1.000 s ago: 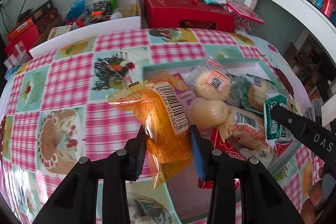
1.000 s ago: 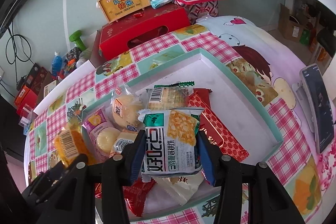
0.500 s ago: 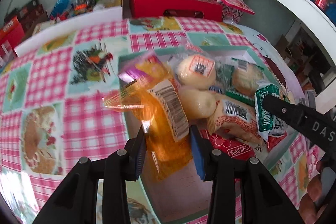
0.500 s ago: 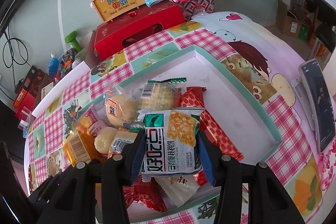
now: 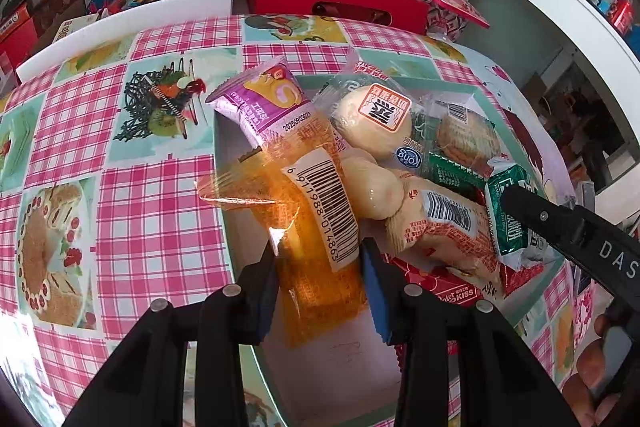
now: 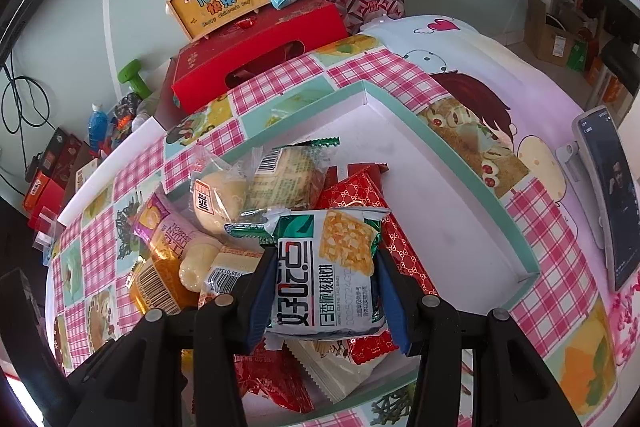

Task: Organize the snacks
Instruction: 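Open both tools to drop the packets into the tray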

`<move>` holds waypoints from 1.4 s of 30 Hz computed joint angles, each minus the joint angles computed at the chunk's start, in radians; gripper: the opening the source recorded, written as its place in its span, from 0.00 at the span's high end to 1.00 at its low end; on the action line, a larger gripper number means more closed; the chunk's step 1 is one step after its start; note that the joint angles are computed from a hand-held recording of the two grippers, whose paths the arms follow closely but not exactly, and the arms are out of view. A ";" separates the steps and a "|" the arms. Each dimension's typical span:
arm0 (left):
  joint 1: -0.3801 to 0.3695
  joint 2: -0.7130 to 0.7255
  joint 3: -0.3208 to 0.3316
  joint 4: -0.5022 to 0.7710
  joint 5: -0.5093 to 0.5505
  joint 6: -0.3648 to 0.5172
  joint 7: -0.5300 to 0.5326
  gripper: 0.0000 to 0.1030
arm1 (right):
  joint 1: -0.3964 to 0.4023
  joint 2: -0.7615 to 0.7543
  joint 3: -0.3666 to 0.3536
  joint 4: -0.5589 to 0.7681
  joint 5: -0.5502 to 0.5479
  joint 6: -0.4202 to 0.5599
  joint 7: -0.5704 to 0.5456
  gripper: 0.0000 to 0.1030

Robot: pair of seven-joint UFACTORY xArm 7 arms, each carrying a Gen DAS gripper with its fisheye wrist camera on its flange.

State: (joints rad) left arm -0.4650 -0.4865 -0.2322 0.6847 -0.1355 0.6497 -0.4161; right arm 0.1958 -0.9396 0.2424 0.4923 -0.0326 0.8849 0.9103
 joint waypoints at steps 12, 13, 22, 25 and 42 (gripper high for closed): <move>0.007 -0.045 0.021 0.010 -0.016 0.064 -0.001 0.47 | -0.005 0.009 0.001 0.011 -0.011 0.027 -0.001 0.36; 0.010 -0.054 0.021 0.010 -0.019 0.071 -0.004 0.40 | -0.004 0.010 0.001 0.012 -0.011 0.026 -0.003 0.35; 0.089 -0.118 -0.020 0.011 0.060 0.124 -0.095 0.24 | 0.002 0.049 0.029 0.045 -0.050 0.035 -0.030 0.17; 0.124 -0.127 -0.032 0.008 0.094 0.150 -0.160 0.23 | 0.008 0.061 0.033 0.052 -0.056 0.031 -0.035 0.16; 0.225 -0.163 -0.043 -0.012 0.258 0.303 -0.388 0.05 | 0.025 0.103 0.076 0.095 -0.113 0.015 -0.031 0.00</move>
State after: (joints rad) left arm -0.2405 -0.6499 -0.2753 0.6730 0.1225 0.9528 -0.8043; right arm 0.2208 -0.8361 0.3184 0.5874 -0.1460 0.8998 0.8789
